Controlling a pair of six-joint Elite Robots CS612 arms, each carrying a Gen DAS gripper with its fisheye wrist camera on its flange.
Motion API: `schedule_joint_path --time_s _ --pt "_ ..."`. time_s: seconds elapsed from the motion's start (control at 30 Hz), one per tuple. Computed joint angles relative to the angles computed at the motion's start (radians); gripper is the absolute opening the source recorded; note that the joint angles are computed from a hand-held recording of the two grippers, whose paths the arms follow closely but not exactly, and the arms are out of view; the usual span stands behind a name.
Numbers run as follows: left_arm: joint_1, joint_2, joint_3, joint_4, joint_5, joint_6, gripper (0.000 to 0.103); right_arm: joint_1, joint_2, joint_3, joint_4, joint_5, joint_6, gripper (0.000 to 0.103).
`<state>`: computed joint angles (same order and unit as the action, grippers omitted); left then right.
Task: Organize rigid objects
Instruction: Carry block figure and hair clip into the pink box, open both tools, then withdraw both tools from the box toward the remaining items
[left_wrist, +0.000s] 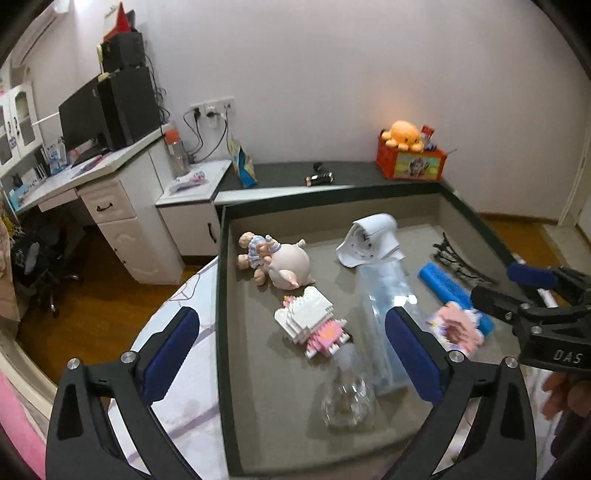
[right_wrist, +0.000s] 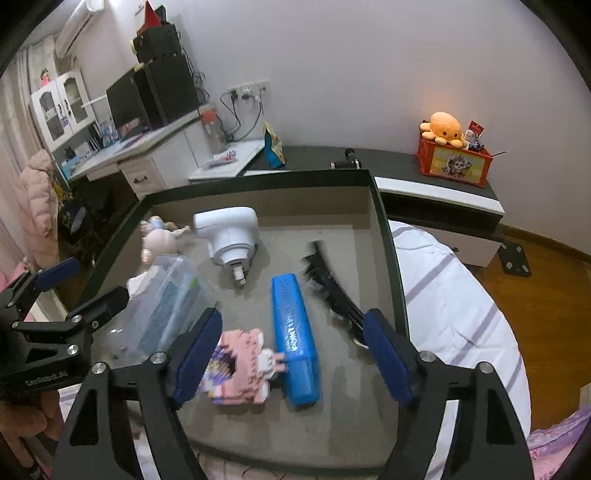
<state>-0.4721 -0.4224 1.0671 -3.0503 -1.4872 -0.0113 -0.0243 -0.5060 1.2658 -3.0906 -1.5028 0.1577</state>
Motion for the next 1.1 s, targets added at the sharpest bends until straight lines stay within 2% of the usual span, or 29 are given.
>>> schedule_joint_path --time_s 0.07,0.1,0.2,0.3,0.53,0.8,1.1 --pt "0.001 -0.020 0.040 -0.038 -0.001 -0.009 0.103 0.004 -0.015 0.028 -0.022 -0.018 0.021 0.096" --pt "0.002 -0.036 0.072 -0.071 -0.004 -0.016 0.103 0.002 -0.024 0.052 -0.057 0.009 0.030 0.103" --pt "0.003 -0.072 0.141 -0.142 -0.010 -0.030 0.103 0.012 -0.047 0.090 -0.096 -0.027 0.053 0.103" --pt "0.001 -0.106 0.210 -0.208 -0.015 -0.032 0.103 0.013 -0.072 0.144 -0.162 -0.014 0.091 0.103" --pt "-0.004 -0.195 0.375 -0.345 -0.010 -0.043 0.103 0.040 -0.139 0.267 -0.291 -0.067 0.099 0.103" --pt "-0.025 -0.286 0.540 -0.445 0.040 -0.025 0.103 0.066 -0.212 0.408 -0.423 -0.099 0.140 0.103" --pt "-0.045 -0.349 0.667 -0.521 0.064 -0.030 0.103 0.103 -0.265 0.541 -0.530 -0.169 0.161 0.103"
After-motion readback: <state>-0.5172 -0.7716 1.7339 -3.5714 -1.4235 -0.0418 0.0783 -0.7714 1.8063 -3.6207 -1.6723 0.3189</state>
